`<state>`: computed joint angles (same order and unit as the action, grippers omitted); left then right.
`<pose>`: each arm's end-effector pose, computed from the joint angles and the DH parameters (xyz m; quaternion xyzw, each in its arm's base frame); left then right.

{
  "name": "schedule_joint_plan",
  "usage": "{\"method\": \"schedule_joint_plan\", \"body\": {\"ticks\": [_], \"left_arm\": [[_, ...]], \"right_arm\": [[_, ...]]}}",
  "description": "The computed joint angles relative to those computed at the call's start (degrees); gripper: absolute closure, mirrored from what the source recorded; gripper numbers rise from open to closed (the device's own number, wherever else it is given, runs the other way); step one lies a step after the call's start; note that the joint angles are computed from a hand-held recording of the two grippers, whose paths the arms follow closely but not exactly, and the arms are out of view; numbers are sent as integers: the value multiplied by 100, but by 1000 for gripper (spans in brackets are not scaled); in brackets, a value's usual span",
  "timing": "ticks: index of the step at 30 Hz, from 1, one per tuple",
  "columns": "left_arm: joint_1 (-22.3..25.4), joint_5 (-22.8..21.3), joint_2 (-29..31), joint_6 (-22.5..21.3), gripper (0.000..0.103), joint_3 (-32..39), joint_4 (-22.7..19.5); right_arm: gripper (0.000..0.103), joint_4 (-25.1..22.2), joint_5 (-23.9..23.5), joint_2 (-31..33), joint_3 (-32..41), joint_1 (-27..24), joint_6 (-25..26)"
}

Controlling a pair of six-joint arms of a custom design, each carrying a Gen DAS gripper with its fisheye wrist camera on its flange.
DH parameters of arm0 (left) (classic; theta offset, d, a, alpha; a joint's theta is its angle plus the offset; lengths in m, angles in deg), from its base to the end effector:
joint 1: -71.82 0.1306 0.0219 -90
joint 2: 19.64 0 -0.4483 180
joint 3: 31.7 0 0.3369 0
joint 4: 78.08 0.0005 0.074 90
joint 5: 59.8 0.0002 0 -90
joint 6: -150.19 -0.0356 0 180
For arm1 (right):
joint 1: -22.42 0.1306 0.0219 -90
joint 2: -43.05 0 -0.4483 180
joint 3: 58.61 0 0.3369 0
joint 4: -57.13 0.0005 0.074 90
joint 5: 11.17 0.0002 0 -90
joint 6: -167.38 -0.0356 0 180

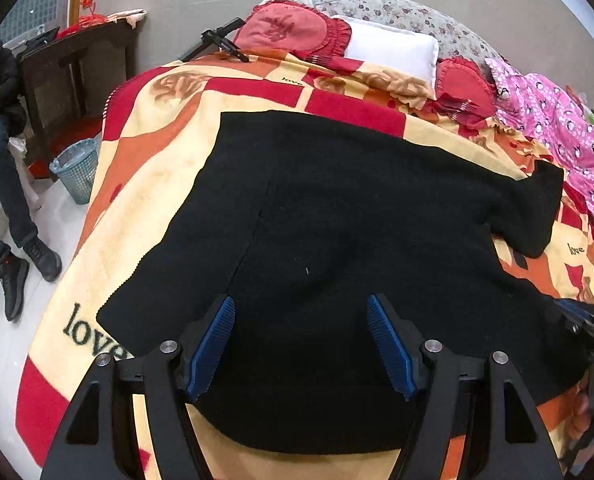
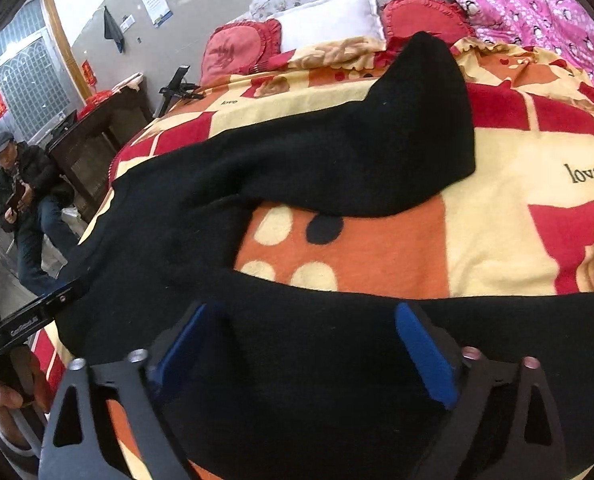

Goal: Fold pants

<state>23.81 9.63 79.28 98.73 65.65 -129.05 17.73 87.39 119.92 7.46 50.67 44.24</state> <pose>0.3389 -0.3586 0.4789 0.0198 0.9334 -0.0935 0.3459 0.2853 0.1467 0.4200 0.0654 0.9357 0.1129 0.3277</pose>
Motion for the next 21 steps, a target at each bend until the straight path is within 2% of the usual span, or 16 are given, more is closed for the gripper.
{"method": "schedule_joint_plan", "body": {"ticks": [7,12,15,18,21], "left_arm": [[82,179,30,-80,31,10,68],[196,471,-38,-161,31,41,185],[329,603,-41,-249,31,177,188],[486,724,8,-430,27,387,172],[668,955,100,-548,25,557,172]], "right_arm": [[0,-421,448,257,239,247,260],[0,-587,447,365,418,225,297],[1,-212,125,264,434,58,247],[0,332,50,212,527,-42,594],[0,209,319,471,915,2,1228]]}}
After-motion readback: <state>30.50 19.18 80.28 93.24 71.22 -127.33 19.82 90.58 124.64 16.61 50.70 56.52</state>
